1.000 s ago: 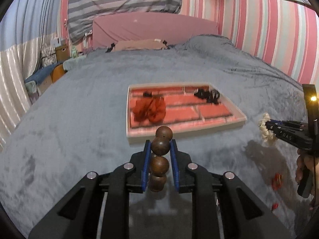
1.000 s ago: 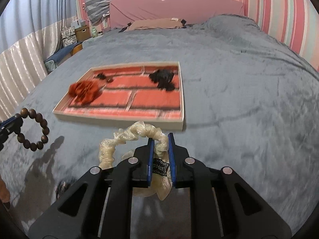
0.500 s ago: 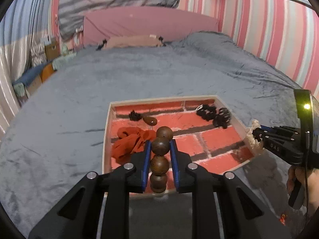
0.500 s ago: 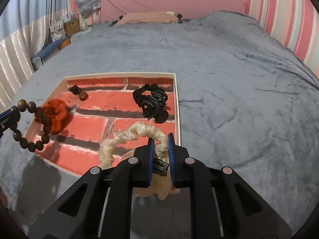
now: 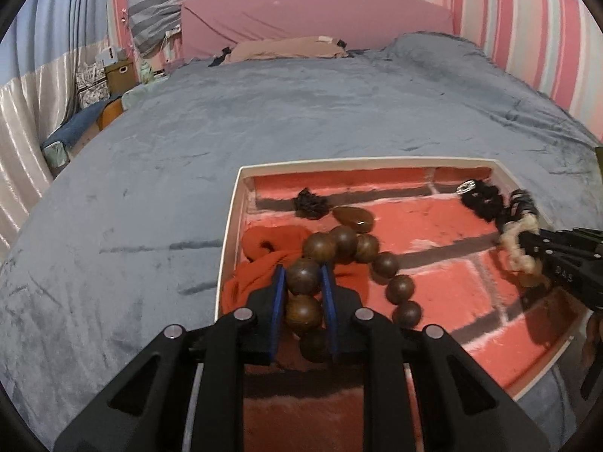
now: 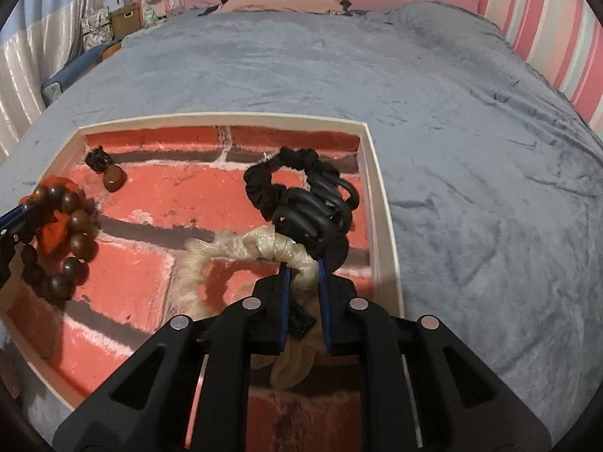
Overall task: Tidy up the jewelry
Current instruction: 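Carry the bead bracelet and cream scrunchie over the tray with both tools, then open both tools to release the bracelet and scrunchie into the tray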
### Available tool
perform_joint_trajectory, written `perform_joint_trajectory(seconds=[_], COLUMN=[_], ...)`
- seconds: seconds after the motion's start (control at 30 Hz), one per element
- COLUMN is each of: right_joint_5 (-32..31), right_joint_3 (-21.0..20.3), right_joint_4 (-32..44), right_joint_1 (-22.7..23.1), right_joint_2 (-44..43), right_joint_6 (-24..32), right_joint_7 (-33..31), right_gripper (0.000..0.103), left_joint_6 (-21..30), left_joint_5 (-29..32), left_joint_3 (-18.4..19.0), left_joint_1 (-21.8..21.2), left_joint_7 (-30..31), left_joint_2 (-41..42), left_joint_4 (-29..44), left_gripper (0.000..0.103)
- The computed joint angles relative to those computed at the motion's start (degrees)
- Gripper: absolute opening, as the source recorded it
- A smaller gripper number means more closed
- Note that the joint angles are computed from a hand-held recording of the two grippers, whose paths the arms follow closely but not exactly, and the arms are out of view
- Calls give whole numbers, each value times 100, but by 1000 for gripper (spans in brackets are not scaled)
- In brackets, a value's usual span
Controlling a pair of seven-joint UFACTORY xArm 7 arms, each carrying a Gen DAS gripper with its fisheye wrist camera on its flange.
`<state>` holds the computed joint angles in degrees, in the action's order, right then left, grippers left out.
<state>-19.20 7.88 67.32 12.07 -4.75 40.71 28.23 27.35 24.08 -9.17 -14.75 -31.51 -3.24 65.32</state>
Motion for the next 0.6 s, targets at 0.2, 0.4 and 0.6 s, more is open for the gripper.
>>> perform_joint_trajectory(seconds=[0.2,0.4,0.6], right_joint_5=[-197,-371,-360], right_joint_3=[-2,2,23], right_joint_4=[47,-83,-426], right_joint_1=[13,12,-53], right_joint_2=[98,-1,-459], right_joint_6=[-4,-79,-309], right_joint_7=[124,243,21], right_gripper=[14,23,53], left_joint_6=[-32,-45,-70], left_joint_5=[110,-2,-439], left_joint_3=[35,37,27], left_joint_1=[-1,-24,-31], left_joint_7=[-10,113,415], left_joint_2=[99,54,-177], left_joint_4=[29,-63,-231], left_gripper=[20,21,36])
